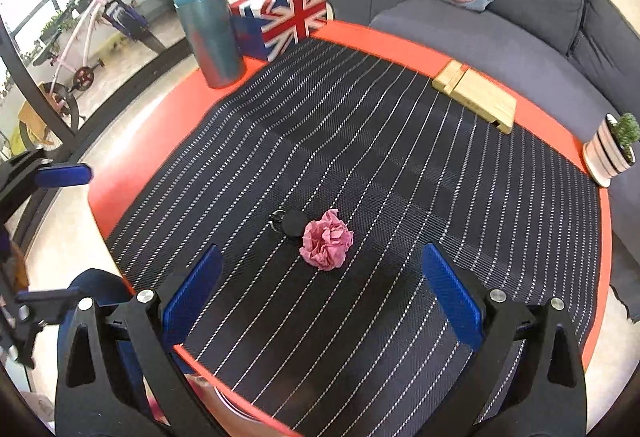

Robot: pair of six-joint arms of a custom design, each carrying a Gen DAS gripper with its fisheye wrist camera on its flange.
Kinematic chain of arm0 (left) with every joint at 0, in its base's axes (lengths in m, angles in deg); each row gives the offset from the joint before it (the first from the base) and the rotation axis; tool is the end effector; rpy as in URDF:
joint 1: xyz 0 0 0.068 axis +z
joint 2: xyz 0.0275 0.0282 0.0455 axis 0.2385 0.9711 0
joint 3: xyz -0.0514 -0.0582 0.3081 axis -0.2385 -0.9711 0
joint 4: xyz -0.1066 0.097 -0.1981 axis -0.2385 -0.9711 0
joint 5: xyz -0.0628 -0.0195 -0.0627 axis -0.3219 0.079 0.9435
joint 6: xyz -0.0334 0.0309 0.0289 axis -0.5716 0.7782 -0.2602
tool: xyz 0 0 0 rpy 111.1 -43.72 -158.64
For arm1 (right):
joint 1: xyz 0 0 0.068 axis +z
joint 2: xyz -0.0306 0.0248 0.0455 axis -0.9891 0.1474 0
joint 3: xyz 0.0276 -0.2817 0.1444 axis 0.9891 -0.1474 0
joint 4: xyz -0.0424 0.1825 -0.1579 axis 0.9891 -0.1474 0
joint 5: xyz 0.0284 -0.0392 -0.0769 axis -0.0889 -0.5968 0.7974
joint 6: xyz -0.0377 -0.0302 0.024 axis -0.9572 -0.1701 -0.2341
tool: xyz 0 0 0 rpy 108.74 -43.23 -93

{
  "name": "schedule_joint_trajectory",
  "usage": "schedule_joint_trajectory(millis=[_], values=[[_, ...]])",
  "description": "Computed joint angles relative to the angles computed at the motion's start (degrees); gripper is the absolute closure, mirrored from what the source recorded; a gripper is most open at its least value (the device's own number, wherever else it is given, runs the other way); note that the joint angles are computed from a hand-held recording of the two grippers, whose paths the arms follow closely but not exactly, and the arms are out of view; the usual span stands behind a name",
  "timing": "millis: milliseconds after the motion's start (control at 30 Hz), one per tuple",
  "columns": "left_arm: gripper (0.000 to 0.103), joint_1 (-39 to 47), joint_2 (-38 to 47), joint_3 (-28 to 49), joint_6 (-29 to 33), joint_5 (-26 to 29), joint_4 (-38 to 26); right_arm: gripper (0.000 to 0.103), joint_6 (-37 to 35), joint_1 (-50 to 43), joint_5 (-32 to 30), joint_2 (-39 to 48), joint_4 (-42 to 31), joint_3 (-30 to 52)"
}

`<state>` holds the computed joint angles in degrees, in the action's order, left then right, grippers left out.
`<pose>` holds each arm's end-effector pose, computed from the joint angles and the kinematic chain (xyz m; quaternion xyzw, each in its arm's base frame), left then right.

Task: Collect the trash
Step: 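Move the right gripper over the table toward the pink crumpled paper, then grasp the pink crumpled paper with the right gripper and lift it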

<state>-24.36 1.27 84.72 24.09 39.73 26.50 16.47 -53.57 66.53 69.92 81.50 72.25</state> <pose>0.1902 -0.1506 0.1892 0.2497 0.9080 -0.1426 0.3048 0.2632 0.1402 0.1762 -0.1837 0.9461 0.0834 0.2534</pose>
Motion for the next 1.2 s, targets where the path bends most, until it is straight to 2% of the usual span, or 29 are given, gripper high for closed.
schedule_joint_trajectory(millis=[300,367,600,767,967,1200], values=[[0.008,0.0,1.6,0.0,-0.3,0.6,1.0,0.006,-2.1,-0.5,-0.8,8.8,-1.3,5.0],[0.008,-0.2,1.9,-0.1,-0.3,0.6,1.3,0.018,-2.5,-0.7,-1.4,10.3,-1.1,5.6],[0.008,-0.5,3.1,0.0,-0.6,0.7,1.9,0.040,-2.8,-1.7,-3.0,13.7,-0.7,6.9],[0.008,-0.6,4.1,0.3,-0.5,0.7,2.3,0.065,-2.9,-2.1,-3.7,14.7,-0.1,6.6],[0.008,-0.7,5.0,0.7,-0.4,0.9,2.8,0.070,-2.4,-2.9,-4.0,13.9,1.9,4.9],[0.008,-1.3,6.5,2.0,0.0,0.9,3.5,0.070,-1.6,-3.8,-4.6,11.0,2.5,3.3]])
